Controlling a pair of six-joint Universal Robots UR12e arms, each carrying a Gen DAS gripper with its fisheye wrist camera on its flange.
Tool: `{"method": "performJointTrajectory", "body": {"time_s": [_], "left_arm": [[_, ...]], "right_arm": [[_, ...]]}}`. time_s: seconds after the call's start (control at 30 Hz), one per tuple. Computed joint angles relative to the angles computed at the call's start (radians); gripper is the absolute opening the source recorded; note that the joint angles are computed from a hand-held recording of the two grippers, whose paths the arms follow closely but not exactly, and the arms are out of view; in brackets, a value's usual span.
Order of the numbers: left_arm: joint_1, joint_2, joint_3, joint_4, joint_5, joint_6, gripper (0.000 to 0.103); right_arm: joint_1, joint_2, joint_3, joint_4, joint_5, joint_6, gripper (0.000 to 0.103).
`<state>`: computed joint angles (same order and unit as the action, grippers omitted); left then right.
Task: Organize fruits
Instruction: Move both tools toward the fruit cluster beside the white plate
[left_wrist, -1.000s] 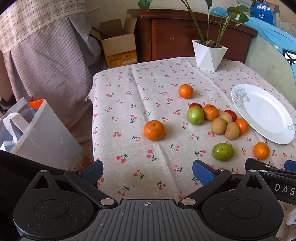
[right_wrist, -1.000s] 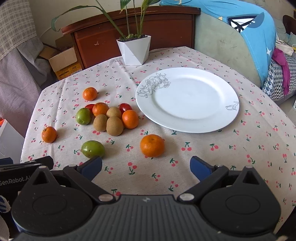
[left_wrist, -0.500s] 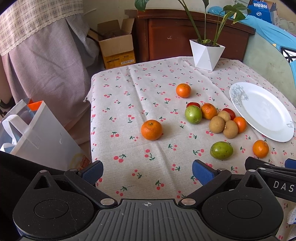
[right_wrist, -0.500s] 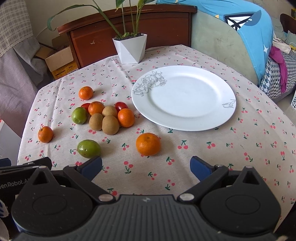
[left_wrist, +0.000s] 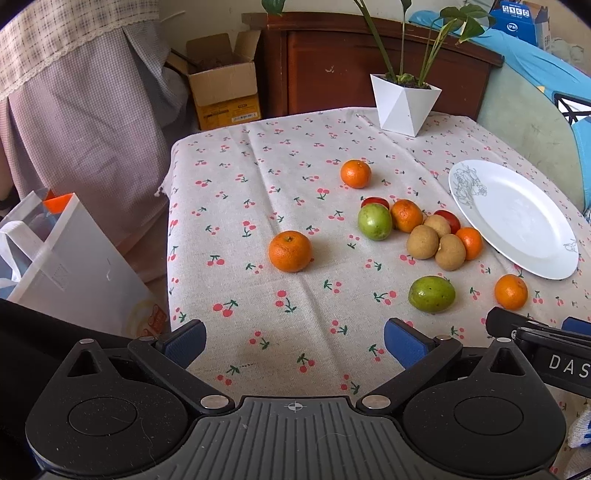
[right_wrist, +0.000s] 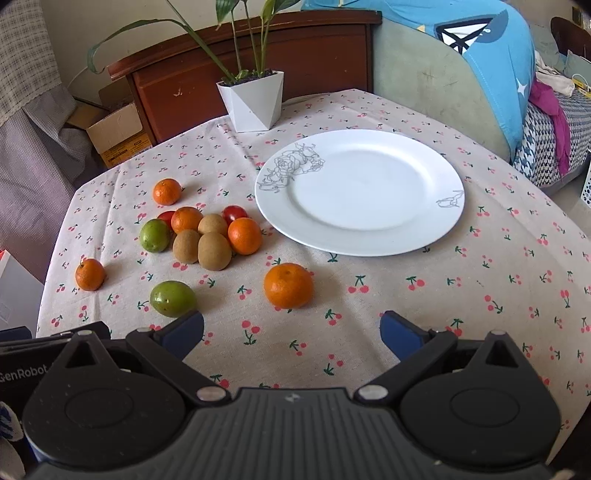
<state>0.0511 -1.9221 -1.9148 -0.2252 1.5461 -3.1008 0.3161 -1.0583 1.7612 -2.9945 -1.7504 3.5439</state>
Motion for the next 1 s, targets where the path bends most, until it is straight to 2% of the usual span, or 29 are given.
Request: {"method": "performJointTrajectory", "body": {"time_s": [0.23,0.47,0.87,1.0], "left_arm": [[0.002,-0.001,0.004,-0.027,-0.013,-0.02,0.103],[0.007,0.0,0.008,-0.072,-0.064,-0.028,0.103],[-0.034,-0.018,0.006,-0.042,0.03,0.022,0.103],[-0.036,-0.018,0.007,-0.043,0.03,0.027,0.103]], "right_arm": [[0.0,0.0,-0.002,0.015,-0.006,0.008,0.101],[-0.008,-0.007,-0.001,0.066,-0.005,0.053,0.1],[-0.011,-0.016,0.004,0.086,-0.019,0.066,0.1],[-0.015,-0.018,0.004,0.096,-0.016,0.079,0.1]]}}
